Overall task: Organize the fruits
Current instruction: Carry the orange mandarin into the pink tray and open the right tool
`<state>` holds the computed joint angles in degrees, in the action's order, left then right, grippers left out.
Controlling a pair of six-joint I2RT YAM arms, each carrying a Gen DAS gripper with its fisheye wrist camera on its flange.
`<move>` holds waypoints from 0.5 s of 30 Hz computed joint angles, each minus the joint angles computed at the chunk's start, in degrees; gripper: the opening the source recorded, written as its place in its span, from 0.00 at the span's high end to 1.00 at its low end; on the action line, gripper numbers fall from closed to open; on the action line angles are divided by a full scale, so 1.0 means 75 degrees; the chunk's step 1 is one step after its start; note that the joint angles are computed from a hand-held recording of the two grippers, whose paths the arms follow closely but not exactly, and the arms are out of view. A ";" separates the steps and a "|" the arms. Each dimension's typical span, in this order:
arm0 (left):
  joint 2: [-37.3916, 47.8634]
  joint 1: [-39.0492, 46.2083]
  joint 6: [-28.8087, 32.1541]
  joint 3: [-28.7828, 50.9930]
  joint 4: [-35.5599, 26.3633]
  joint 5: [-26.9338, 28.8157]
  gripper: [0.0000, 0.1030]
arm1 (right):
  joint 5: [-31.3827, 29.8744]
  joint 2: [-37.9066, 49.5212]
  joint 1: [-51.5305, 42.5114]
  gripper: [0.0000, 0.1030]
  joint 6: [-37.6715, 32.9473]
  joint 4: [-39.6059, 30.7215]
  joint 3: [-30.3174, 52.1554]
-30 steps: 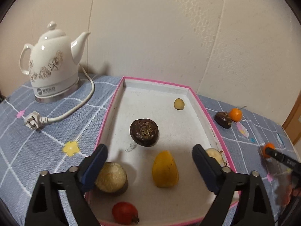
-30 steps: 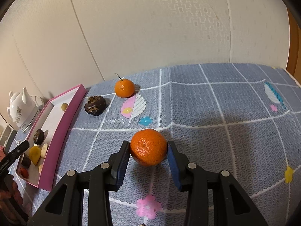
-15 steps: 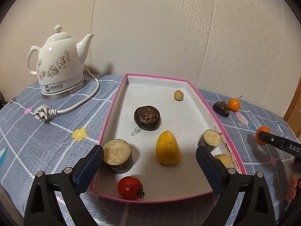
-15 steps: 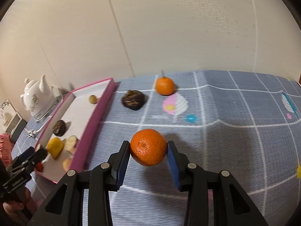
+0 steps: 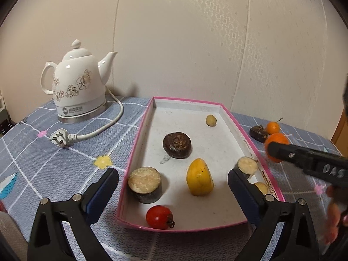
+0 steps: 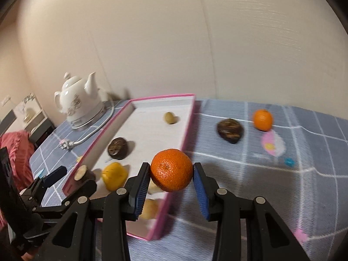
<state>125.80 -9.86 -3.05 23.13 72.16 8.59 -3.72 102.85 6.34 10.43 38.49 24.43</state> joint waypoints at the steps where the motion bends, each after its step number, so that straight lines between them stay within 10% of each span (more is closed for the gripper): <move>1: -0.0005 0.0015 -0.0027 -0.0011 0.0029 -0.0001 0.02 | 0.0055 0.0116 0.0130 0.61 -0.0042 -0.0075 0.0161; 15: 0.0060 -0.0012 -0.0058 0.0071 -0.0024 0.0065 0.02 | 0.0014 0.1267 0.0291 0.61 -0.0087 -0.1249 0.1860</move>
<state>126.25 -9.95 -3.49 23.65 71.99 9.08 -3.62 112.35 8.53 9.77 29.12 38.38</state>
